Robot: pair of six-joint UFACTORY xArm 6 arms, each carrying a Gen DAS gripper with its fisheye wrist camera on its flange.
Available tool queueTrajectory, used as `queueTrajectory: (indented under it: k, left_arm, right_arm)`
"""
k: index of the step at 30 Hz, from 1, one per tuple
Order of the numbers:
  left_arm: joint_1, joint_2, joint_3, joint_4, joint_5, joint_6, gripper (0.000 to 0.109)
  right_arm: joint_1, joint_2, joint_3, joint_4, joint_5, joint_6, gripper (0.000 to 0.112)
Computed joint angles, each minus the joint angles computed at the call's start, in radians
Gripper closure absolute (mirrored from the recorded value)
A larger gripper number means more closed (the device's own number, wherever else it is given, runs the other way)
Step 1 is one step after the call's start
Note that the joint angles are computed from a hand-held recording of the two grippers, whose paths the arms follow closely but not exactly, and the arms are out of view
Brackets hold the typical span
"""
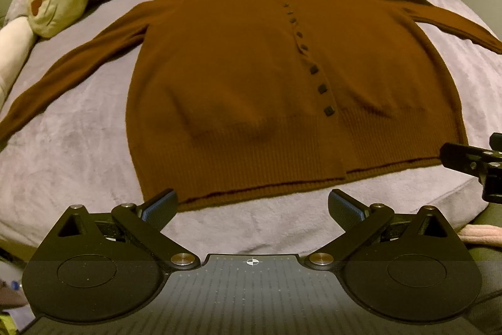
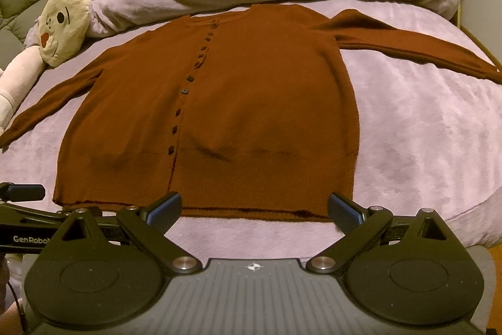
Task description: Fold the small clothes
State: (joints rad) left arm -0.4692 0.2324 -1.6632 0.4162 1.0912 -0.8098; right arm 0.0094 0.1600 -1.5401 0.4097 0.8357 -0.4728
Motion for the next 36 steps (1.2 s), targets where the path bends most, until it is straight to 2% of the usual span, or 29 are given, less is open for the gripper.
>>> queueTrajectory:
  k: [11, 22, 28, 32, 36]
  left_arm:
    - [0.01, 0.036, -0.044, -0.033, 0.026, 0.028, 0.006]
    - [0.018, 0.082, -0.101, -0.059, 0.07, 0.046, 0.006]
    - [0.024, 0.104, -0.143, -0.046, 0.078, 0.039, 0.006]
    - [0.03, 0.136, -0.209, -0.006, 0.087, 0.017, 0.006]
    - [0.039, 0.204, -0.324, 0.009, 0.101, 0.009, 0.006]
  right_arm:
    - [-0.019, 0.034, -0.037, 0.036, 0.06, -0.003, 0.013]
    - [-0.063, 0.114, -0.127, 0.104, 0.175, 0.02, 0.013]
    - [-0.125, 0.187, -0.199, 0.293, 0.282, -0.02, 0.013]
    - [-0.178, 0.288, -0.318, 0.393, 0.36, 0.033, 0.013]
    - [-0.227, 0.416, -0.48, 0.448, 0.281, 0.133, 0.013]
